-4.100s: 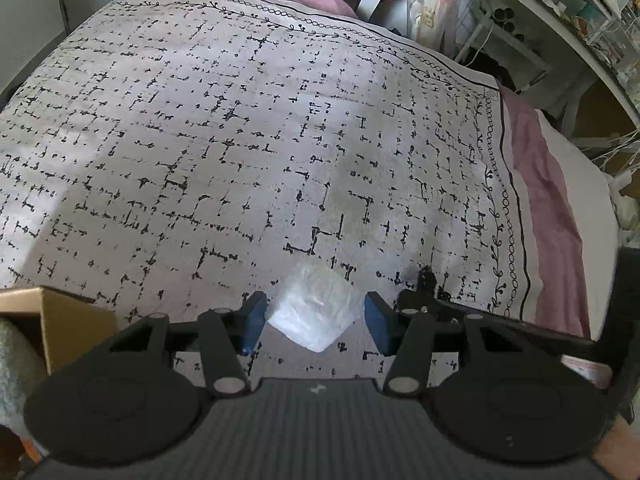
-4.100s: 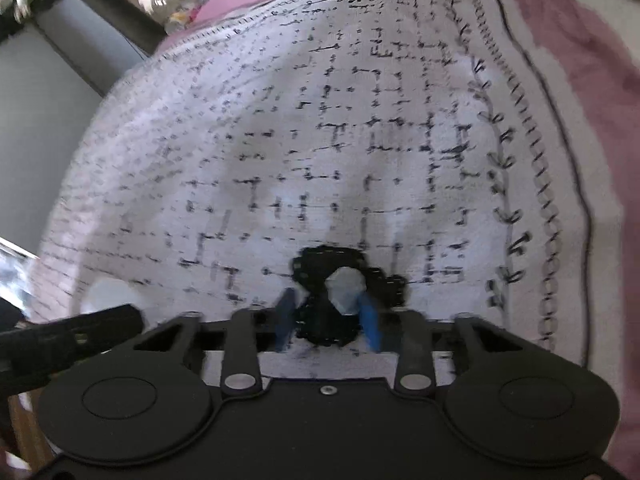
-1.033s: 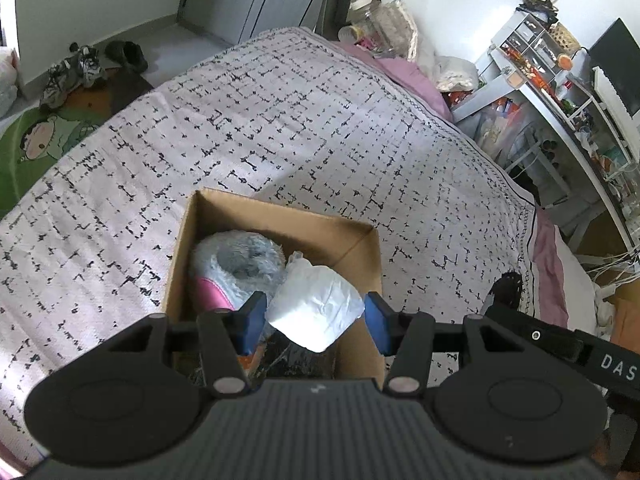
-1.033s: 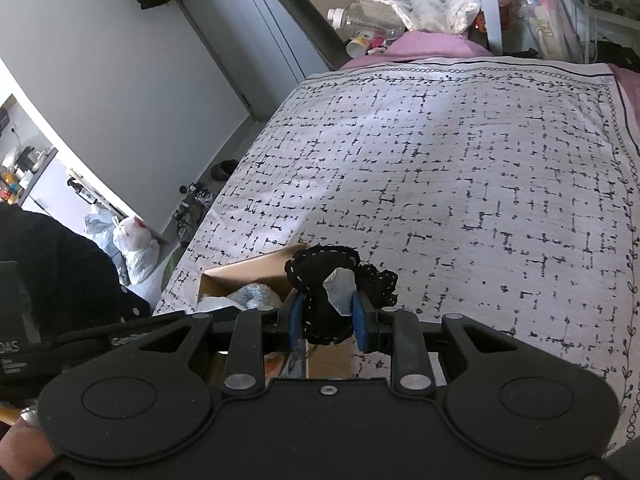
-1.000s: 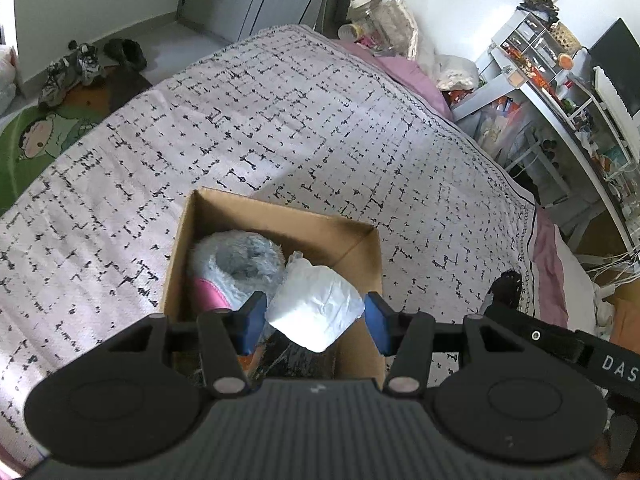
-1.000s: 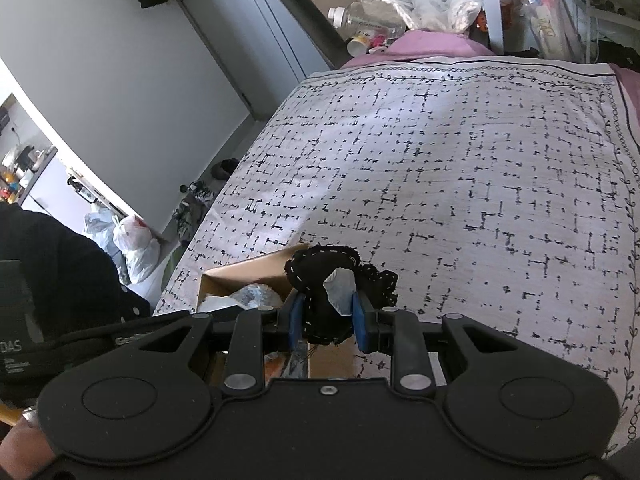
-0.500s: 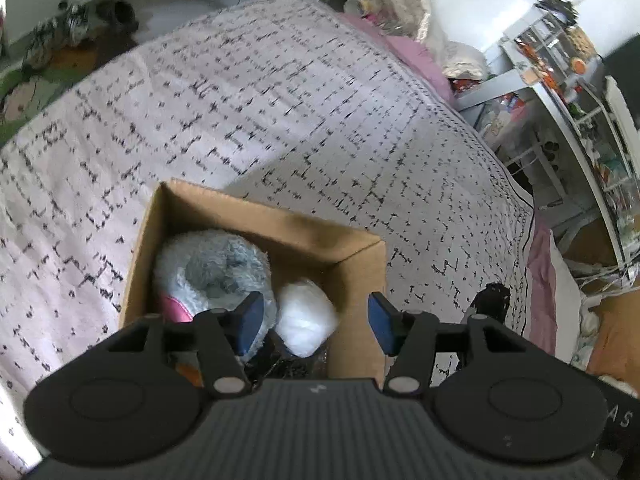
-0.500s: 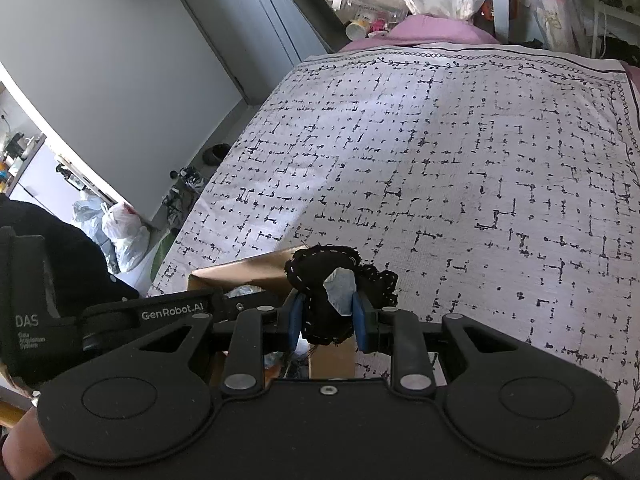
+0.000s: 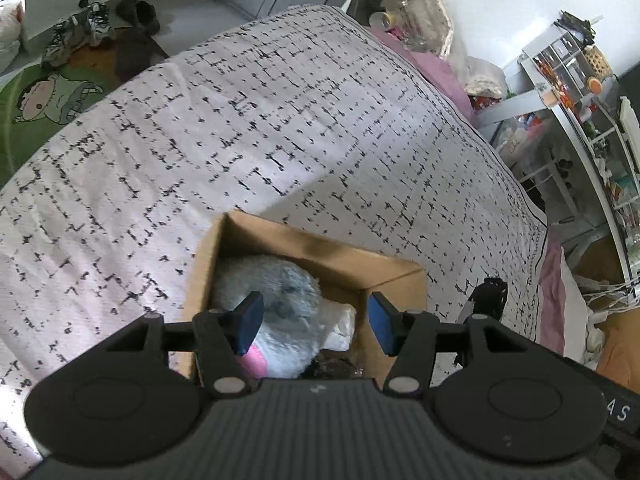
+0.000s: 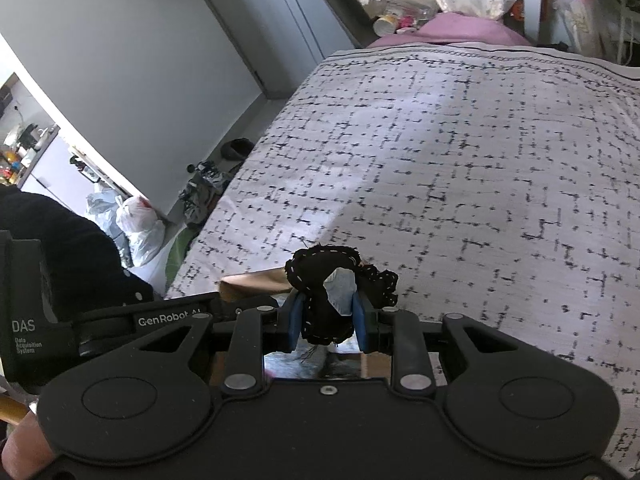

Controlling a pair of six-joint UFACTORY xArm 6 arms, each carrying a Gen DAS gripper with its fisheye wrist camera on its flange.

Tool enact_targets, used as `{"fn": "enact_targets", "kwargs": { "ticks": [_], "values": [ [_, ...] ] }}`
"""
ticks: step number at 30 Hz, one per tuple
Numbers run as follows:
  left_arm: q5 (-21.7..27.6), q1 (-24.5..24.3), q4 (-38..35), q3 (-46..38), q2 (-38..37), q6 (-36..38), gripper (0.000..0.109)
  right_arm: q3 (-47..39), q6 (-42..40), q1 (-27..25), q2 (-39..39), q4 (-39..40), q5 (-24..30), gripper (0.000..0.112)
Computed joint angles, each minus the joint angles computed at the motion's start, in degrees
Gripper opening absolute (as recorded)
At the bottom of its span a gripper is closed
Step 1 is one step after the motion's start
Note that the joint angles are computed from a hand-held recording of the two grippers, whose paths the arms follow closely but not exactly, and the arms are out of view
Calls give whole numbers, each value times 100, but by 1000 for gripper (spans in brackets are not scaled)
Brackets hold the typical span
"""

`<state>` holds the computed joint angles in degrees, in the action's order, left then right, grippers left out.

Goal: Organize soft objects
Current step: 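Open both grippers to drop the white pad and scrunchie into the box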

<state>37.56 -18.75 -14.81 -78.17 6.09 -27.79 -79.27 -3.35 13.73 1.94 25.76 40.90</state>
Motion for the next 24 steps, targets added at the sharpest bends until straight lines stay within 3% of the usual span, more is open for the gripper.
{"fn": "enact_targets", "kwargs": {
  "ticks": [6,14,24],
  "values": [
    [49,57,144,107,-176,-52,56,62,247,19,-59,14,-109,45],
    [151,-25,264,166,-356,-201,57,370,412,-135,-421,-135,-147,47],
    [242,-283,649,291,-677,-512,71,1003,348,-344,-1060,-97,-173,53]
  ]
}}
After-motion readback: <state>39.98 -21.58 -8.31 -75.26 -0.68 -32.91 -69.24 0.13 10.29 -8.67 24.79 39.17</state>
